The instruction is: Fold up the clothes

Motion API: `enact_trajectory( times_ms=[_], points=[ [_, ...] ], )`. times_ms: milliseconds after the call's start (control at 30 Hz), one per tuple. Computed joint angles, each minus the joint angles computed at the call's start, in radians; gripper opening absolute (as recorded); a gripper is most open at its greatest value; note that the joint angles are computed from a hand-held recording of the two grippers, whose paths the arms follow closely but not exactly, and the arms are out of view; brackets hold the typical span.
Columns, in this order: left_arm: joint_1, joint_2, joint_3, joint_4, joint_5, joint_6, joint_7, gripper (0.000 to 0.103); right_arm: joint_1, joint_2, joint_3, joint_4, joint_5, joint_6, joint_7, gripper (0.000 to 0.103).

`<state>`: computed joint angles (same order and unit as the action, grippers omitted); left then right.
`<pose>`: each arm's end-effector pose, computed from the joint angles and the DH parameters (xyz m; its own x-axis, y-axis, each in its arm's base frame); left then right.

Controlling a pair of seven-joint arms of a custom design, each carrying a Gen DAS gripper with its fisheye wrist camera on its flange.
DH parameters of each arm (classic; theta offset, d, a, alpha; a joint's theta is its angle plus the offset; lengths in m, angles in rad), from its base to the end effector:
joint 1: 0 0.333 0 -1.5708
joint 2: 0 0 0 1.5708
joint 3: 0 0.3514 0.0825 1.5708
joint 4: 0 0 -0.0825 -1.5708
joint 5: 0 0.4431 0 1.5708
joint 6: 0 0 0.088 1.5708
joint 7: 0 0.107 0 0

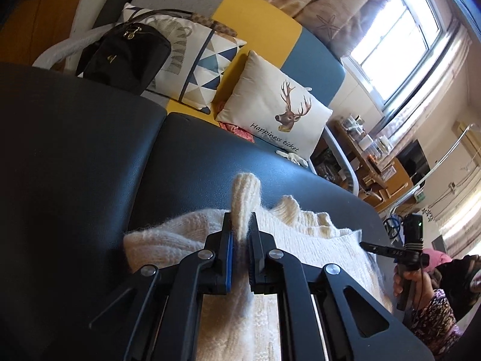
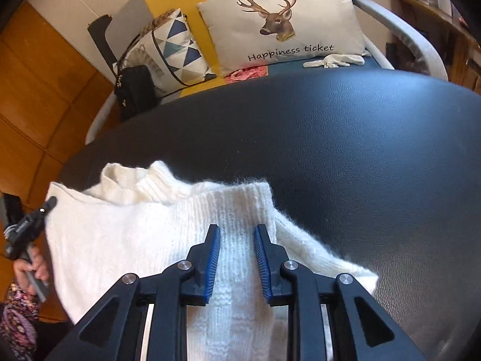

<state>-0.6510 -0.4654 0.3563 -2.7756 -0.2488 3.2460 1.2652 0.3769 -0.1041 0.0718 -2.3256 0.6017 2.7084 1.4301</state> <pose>0.4278 -0.1033 0.4353 0.0706 -0.8459 0.5286 -0.6883 -0.4248 -0.5880 0.5239 0.2308 0.4300 0.1797 -0.9025 -0.3914 -0.9149 -0.0072 -0.4035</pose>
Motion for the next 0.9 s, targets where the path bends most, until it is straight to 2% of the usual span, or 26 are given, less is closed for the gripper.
enact_trajectory(
  times_ms=[33, 100, 167, 200, 233, 267, 333, 400, 467, 500, 533, 567, 600, 667, 800, 900],
  points=[
    [-0.013, -0.004, 0.013, -0.004, -0.002, 0.008, 0.000, 0.007, -0.002, -0.002, 0.004, -0.004, -0.014, 0.010, 0.020, 0.007],
    [-0.005, -0.008, 0.005, -0.009, 0.003, 0.009, -0.005, 0.007, -0.003, -0.008, 0.010, -0.014, -0.041, 0.033, 0.057, 0.005],
    [-0.008, -0.013, 0.009, -0.012, 0.008, 0.001, -0.005, 0.007, 0.013, -0.029, -0.001, -0.043, 0.018, 0.094, 0.013, 0.005],
    [-0.009, -0.016, 0.011, -0.015, 0.009, 0.001, -0.002, 0.007, 0.021, -0.038, -0.007, -0.055, 0.047, 0.123, -0.008, 0.008],
    [-0.010, -0.018, 0.013, -0.018, 0.009, 0.002, -0.001, 0.007, 0.016, -0.044, -0.006, -0.061, 0.028, 0.140, 0.016, 0.029],
    [-0.012, -0.020, 0.015, -0.021, 0.008, 0.005, -0.001, 0.007, 0.006, -0.045, -0.005, -0.059, -0.007, 0.128, 0.052, 0.034],
    [-0.035, -0.018, 0.040, -0.022, 0.003, 0.015, -0.007, 0.007, 0.001, -0.038, -0.015, -0.044, -0.031, 0.085, 0.076, 0.034],
    [-0.059, -0.011, 0.063, -0.023, 0.000, 0.031, -0.025, 0.007, 0.020, -0.010, -0.036, -0.012, 0.058, 0.036, -0.006, 0.034],
    [-0.056, -0.002, 0.060, -0.022, 0.004, 0.029, -0.051, 0.007, 0.019, 0.018, -0.038, 0.019, 0.127, -0.014, -0.072, 0.034],
    [-0.041, -0.001, 0.045, -0.024, 0.007, 0.031, -0.062, 0.007, 0.011, 0.025, -0.023, 0.022, 0.097, 0.007, -0.053, 0.033],
    [-0.021, -0.001, 0.025, -0.027, 0.010, 0.033, -0.073, 0.007, 0.005, 0.031, -0.011, 0.023, 0.064, 0.029, -0.031, 0.016],
    [-0.002, -0.001, 0.005, -0.030, 0.013, 0.034, -0.085, 0.007, 0.001, 0.025, 0.000, 0.016, 0.037, 0.053, -0.002, 0.006],
    [0.010, -0.008, -0.007, -0.037, 0.018, 0.045, -0.094, 0.007, 0.001, 0.013, 0.006, 0.006, 0.026, 0.072, 0.013, 0.006],
    [0.008, -0.038, -0.004, -0.059, 0.038, 0.083, -0.115, 0.007, -0.009, -0.022, 0.029, -0.027, -0.096, 0.133, 0.101, 0.006],
    [0.036, -0.068, -0.026, -0.080, 0.089, 0.146, -0.148, 0.007, 0.005, -0.097, 0.031, -0.084, -0.177, 0.245, 0.165, 0.006],
    [0.115, -0.052, -0.100, -0.062, 0.112, 0.139, -0.169, 0.007, -0.010, -0.117, 0.039, -0.093, -0.267, 0.299, 0.247, 0.006]
  ],
)
